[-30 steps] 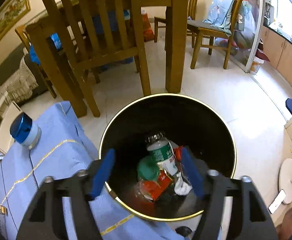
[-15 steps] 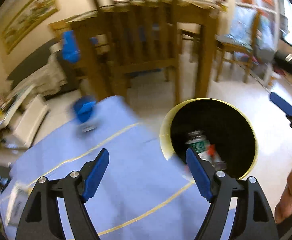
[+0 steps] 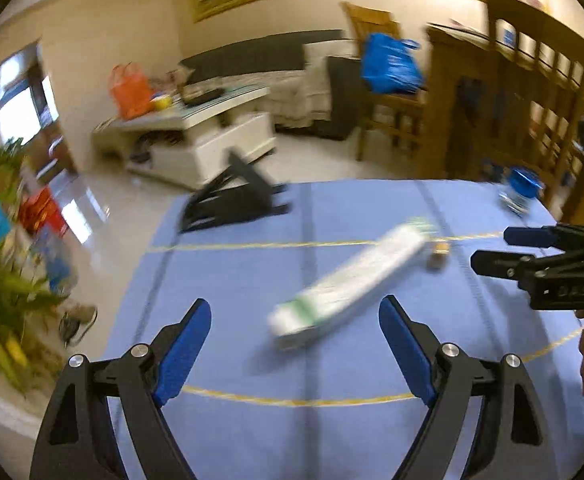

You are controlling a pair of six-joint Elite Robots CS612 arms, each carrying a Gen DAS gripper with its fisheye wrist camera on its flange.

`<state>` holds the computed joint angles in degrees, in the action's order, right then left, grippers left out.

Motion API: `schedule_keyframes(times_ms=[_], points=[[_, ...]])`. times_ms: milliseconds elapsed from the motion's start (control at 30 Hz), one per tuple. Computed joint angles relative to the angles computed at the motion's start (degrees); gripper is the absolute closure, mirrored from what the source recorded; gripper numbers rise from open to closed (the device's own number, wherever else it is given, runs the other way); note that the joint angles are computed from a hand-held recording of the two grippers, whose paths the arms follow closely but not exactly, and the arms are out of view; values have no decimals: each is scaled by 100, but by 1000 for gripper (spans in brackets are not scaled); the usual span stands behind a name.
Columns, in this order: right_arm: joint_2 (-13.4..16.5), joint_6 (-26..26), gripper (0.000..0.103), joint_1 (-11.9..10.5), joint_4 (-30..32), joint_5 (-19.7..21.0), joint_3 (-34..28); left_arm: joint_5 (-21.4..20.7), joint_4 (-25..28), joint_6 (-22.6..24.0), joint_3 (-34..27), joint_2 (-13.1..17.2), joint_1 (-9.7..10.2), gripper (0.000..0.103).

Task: Collect trash
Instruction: 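Grasp the gold cap with the right tool while the left tool grasps the medicine box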

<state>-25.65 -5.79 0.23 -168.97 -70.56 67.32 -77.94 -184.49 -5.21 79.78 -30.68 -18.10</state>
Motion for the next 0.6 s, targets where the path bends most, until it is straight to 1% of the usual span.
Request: schedule_keyframes(times_ms=[67,100,133,167,200,233,267,333,400,433,500,567,600], points=[[141,-377,27,148,325,-118,-311,-60,-55,-185,52,-15,87,20],[199,-541,29,199,444,-251,-442,-87,-99,-237,67,-14,118,20],[274,-778,33,280,590,-541,-609,-136,-146,-268,79,-12,150,20],[327,-892,36,319,666,-664,-692,-161,-194,-275,91,-10,170,20],[366,-1004,45,351,776,-758,-775,-202,-263,-264,98,1,185,20],[400,-1083,52,368,877,-796,-843,-259,-280,-248,76,17,202,20],[445,-1148,54,386,1013,-823,-943,-326,-340,-238,104,15,219,20],[538,-1175,61,423,1189,-895,-1113,-411,-454,-228,167,13,242,20],[630,-1115,63,424,1441,-928,-1329,-483,-483,-236,177,18,253,20],[673,-1092,66,421,1560,-905,-1429,-523,-489,-229,179,19,263,20],[757,-1050,66,457,1685,-1003,-1581,-562,-468,-196,186,18,266,20],[723,-1034,86,456,1628,-979,-1517,-643,-449,-121,115,47,284,20],[686,-1041,86,454,1613,-967,-1450,-745,-423,7,54,57,288,20]])
